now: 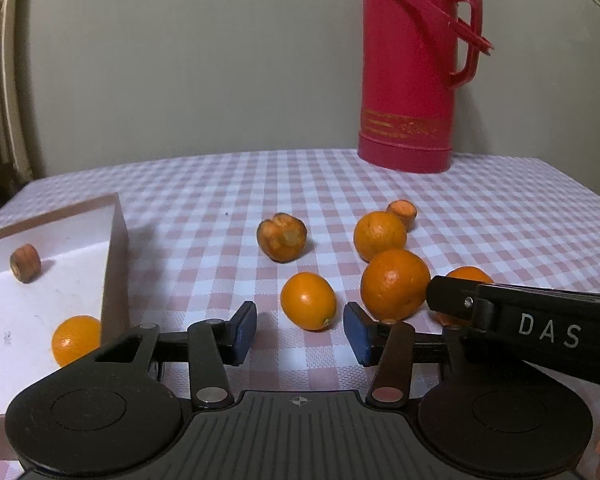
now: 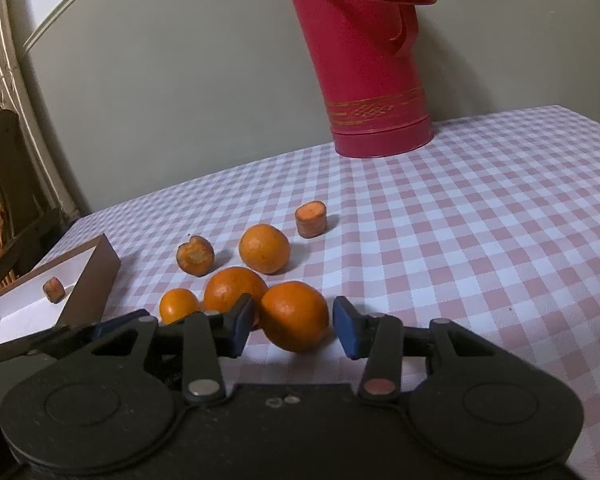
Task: Organize fruits
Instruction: 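Grasp a small orange with the left gripper while the right grasps another orange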
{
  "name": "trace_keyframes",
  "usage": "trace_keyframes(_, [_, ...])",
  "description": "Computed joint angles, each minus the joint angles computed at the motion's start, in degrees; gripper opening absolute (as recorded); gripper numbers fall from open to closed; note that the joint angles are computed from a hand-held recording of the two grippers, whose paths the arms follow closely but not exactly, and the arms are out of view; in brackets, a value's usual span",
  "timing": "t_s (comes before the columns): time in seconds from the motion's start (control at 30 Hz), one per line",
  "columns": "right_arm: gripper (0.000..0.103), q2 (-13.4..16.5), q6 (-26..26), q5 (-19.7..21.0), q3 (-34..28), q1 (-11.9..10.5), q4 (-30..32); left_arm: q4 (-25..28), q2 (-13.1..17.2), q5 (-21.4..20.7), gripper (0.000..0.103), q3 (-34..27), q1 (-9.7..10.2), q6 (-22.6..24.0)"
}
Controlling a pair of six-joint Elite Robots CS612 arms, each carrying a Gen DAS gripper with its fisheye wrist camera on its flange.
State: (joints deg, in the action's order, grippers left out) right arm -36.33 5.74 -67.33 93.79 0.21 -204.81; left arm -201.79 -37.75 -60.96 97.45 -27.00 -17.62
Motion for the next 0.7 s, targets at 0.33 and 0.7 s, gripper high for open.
trace_keyframes(0.33, [0.039,0.53,3.23,1.33,-1.35,-0.21,1.59,2.64,-0.05,-1.69,0.050,-1.21,0.45,-1.01])
trace_keyframes(0.7, [0.034,0.86,2.73,1.51,-1.91,-0.04,1.83,2.25,0.11,-1.27,0.032,-1.32,0.26,-0.35])
